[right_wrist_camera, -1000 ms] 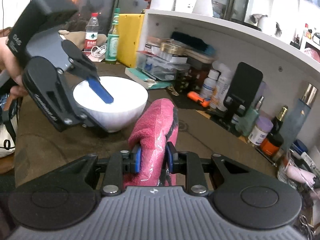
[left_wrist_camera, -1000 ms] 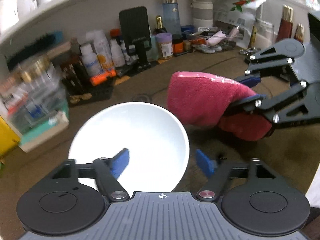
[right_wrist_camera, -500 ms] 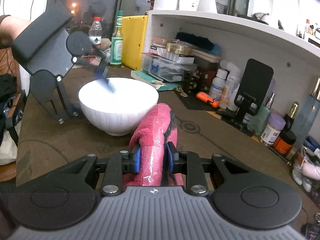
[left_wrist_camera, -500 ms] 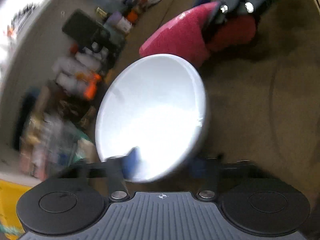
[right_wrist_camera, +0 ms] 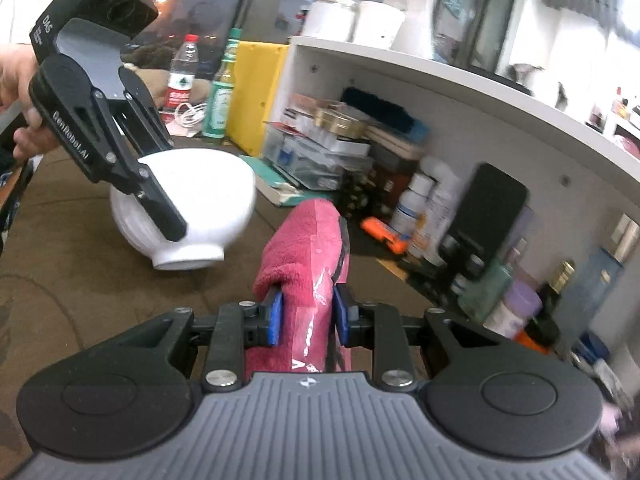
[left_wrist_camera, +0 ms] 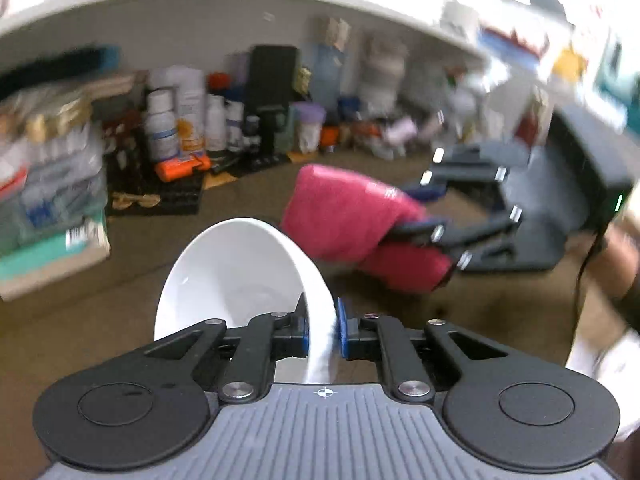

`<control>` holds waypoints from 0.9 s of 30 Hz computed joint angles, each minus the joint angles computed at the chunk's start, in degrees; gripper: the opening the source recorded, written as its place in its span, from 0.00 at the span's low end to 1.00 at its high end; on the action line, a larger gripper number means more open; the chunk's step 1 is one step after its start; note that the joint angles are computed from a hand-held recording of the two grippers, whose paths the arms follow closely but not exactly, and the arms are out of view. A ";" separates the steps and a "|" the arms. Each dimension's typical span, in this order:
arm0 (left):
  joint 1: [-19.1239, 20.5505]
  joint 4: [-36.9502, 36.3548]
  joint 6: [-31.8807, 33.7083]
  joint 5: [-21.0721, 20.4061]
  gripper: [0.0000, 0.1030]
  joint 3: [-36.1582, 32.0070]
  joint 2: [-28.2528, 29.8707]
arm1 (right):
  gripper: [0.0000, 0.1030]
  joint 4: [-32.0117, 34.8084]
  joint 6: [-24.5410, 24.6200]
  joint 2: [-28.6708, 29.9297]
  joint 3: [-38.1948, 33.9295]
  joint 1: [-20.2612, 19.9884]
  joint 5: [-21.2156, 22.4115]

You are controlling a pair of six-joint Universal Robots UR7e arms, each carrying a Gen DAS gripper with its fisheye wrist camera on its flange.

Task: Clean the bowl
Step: 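Wipe the bowl's outer wall with the towel while the left gripper holds the bowl, then rub the towel along the bowl's ribbed outside while the left gripper holds the bowl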

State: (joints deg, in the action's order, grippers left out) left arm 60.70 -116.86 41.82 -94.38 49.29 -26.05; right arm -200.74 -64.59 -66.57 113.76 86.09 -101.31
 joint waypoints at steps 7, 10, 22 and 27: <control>2.34 -2.01 -9.88 -5.59 0.11 -6.49 3.46 | 0.26 5.26 -7.22 3.29 -0.99 3.16 -0.33; 2.54 -1.66 -11.47 -5.88 0.11 -8.85 4.91 | 0.25 8.42 -8.30 2.37 1.03 4.91 1.93; 1.35 -6.49 -9.60 -2.00 0.12 -3.86 2.83 | 0.16 -8.34 -5.36 11.90 -5.93 5.37 -6.97; 0.38 -5.52 -4.73 1.58 0.14 -2.93 1.57 | 0.15 -1.24 6.49 7.93 -6.32 1.49 -4.05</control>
State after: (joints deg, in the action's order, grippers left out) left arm 61.09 -122.38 37.09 -92.81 46.36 -24.48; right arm -201.98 -58.10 -58.64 107.44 87.58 -105.36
